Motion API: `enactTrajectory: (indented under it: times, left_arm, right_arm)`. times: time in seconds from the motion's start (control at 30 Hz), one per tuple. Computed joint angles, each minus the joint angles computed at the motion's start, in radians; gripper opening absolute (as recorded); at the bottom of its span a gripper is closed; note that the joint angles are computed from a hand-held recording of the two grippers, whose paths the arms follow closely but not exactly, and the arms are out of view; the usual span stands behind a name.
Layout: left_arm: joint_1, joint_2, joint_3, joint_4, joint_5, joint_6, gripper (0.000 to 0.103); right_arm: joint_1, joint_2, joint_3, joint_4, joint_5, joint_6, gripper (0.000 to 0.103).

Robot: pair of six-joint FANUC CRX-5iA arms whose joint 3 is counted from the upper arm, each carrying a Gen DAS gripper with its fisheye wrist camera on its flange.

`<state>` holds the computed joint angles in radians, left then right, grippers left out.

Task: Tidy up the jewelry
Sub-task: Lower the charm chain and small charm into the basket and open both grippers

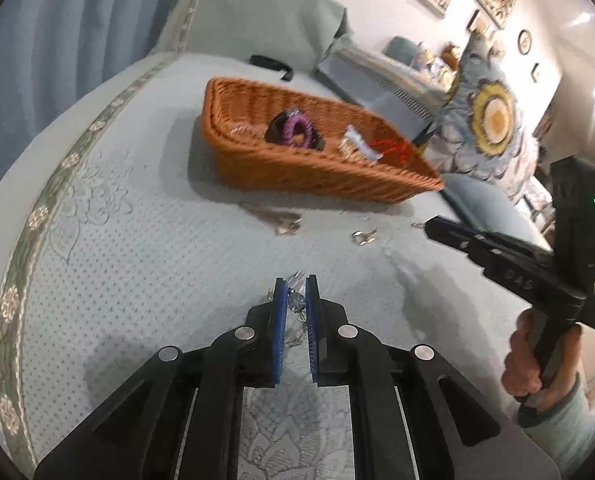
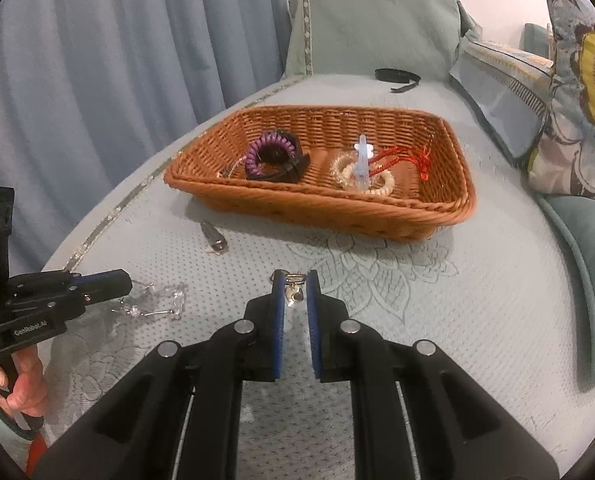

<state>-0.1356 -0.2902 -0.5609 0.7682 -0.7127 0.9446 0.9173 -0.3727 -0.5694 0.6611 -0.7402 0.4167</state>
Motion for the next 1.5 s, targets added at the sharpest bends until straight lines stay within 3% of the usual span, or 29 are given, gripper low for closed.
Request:
enactTrajectory:
  times: [0.1,0.53,0.77,0.93,1.13,1.3,1.5]
  left_arm:
    - [0.0,-0.017,-0.017,0.076,-0.002,-0.063,0.007]
    - [-0.029,-0.029,0.014,0.149,0.007,-0.141,0.007]
    - [-0.059,0.034,0.128,0.154,0.053,-0.18,0.007]
    - [-0.101,0.144,0.262,0.115,0.105,-0.144,0.007]
    - [-0.146,0.289,0.41,0.028,0.151,-0.05,0.007]
    - [-0.152,0.395,0.498,-0.059,0.144,0.061,0.007]
    - [-0.138,0.455,0.519,-0.09,0.121,0.099,0.007]
  right_arm:
    - [-0.006,-0.007,0.0,-0.007,0.01,0.005,0.009]
    - [-0.011,-0.039,-0.008,0.017,0.024,-0.014,0.009]
    - [-0.041,-0.025,0.021,0.068,0.004,-0.031,0.009]
    - [-0.131,0.055,0.114,0.068,0.03,0.02,0.009]
    - [-0.235,0.206,0.284,-0.081,0.055,0.173,0.009]
    - [-0.305,0.324,0.417,-0.29,0.033,0.321,0.009]
    - [-0.33,0.369,0.445,-0.36,0.013,0.364,0.009]
